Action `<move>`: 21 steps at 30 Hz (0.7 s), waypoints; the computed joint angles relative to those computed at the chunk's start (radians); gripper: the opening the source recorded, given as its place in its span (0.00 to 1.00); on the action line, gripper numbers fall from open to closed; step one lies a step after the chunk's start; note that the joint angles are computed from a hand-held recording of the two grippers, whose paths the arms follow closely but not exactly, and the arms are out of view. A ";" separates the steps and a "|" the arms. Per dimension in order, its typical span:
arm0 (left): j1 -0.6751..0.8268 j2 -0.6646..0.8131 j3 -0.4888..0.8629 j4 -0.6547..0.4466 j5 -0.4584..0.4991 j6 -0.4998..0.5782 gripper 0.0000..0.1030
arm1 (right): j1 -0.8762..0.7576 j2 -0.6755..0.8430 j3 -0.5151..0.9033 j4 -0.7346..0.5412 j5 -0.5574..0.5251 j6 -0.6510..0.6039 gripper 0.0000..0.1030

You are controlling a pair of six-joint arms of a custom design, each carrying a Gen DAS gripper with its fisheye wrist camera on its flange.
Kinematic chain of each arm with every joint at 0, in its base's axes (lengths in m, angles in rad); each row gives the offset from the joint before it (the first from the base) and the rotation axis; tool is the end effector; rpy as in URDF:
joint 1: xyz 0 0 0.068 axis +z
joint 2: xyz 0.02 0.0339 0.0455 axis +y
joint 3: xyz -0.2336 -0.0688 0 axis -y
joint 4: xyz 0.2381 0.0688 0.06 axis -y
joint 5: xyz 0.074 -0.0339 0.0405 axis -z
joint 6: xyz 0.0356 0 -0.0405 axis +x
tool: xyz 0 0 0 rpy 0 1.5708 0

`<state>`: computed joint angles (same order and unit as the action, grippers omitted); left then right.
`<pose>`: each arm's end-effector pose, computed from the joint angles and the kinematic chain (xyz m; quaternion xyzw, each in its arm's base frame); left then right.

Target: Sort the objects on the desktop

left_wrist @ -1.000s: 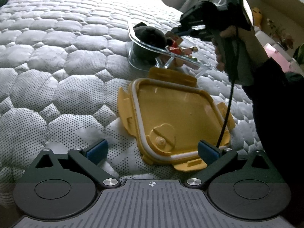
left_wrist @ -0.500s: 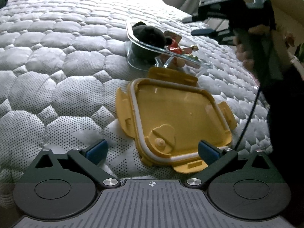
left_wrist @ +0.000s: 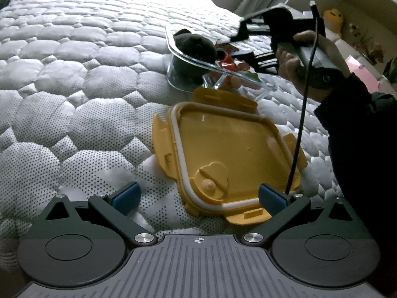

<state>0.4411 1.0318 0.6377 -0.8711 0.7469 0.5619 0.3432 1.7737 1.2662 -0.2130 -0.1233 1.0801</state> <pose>0.1669 0.0520 0.1825 0.1110 0.9152 -0.2481 0.2976 0.3625 0.1342 0.2069 0.3038 0.8574 0.3114 0.2751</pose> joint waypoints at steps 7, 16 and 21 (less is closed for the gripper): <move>-0.006 -0.001 -0.004 0.010 -0.002 -0.006 1.00 | 0.083 -0.149 -0.079 0.004 0.220 -0.199 0.02; 0.002 -0.004 -0.003 0.002 0.000 -0.003 1.00 | 0.228 0.022 0.220 -0.291 0.537 -0.806 0.21; -0.013 -0.013 -0.009 0.015 -0.013 -0.017 1.00 | 0.243 0.124 0.329 -0.347 0.562 -0.954 0.22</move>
<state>0.4283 1.0193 0.6292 -0.8558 0.7343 0.5450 0.5861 1.8979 1.5957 -0.5597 0.4388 0.1261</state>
